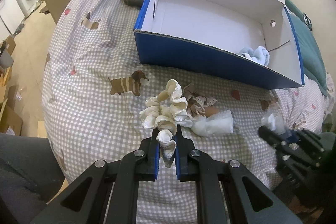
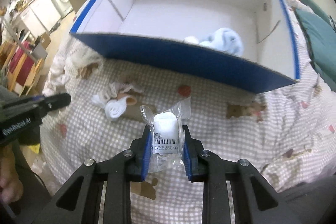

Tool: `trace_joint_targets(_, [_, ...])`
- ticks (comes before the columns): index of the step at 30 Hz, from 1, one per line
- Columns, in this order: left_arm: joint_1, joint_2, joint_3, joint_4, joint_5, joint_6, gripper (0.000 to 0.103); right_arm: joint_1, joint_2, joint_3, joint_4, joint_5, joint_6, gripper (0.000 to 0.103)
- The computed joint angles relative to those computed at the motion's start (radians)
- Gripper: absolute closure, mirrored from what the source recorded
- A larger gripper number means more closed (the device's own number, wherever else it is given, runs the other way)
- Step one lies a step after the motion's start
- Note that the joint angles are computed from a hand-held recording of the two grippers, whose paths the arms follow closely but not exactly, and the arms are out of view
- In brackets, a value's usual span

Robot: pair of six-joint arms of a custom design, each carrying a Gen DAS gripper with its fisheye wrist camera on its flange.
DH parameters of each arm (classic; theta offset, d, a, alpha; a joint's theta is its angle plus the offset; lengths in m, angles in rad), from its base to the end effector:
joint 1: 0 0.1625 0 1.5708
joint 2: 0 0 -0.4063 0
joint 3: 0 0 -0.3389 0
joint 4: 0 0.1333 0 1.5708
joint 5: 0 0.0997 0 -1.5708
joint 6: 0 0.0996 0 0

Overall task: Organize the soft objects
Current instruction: 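Carry the scrunchie and plastic bag into the box with both grippers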

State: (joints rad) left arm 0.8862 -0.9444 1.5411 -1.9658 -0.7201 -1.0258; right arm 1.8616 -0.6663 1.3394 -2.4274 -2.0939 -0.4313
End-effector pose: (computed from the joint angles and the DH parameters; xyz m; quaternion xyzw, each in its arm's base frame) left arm -0.2201 -0.5988 0.2169 -0.1129 0.9002 -0.2497 0.3386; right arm 0.2802 -0.6449 0.1357 0.3176 -0.9083 0.0702 0.2631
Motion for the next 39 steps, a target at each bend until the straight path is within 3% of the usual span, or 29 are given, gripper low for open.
trace_joint_targets(10, [-0.011, 0.0, -0.019, 0.027, 0.043, -0.012, 0.092, -0.004, -0.015, -0.048, -0.007, 0.009, 0.023, 0.075])
trace_joint_targets(17, [-0.013, 0.034, -0.128, 0.007, 0.104, 0.081, 0.092, 0.009, 0.009, -0.145, -0.013, 0.059, -0.003, 0.075])
trace_joint_targets(33, [0.045, 0.263, -0.57, 0.079, 0.166, 0.362, 0.092, 0.015, 0.251, -0.582, 0.061, 0.118, -0.077, 0.075])
trace_joint_targets(36, [0.07, 0.294, -0.593, 0.062, 0.165, 0.4, 0.092, 0.002, 0.298, -0.639, 0.055, 0.134, -0.099, 0.075])
trace_joint_targets(39, [0.095, 0.289, -0.532, -0.028, 0.145, 0.417, 0.092, -0.019, 0.318, -0.639, 0.051, 0.132, -0.101, 0.075])
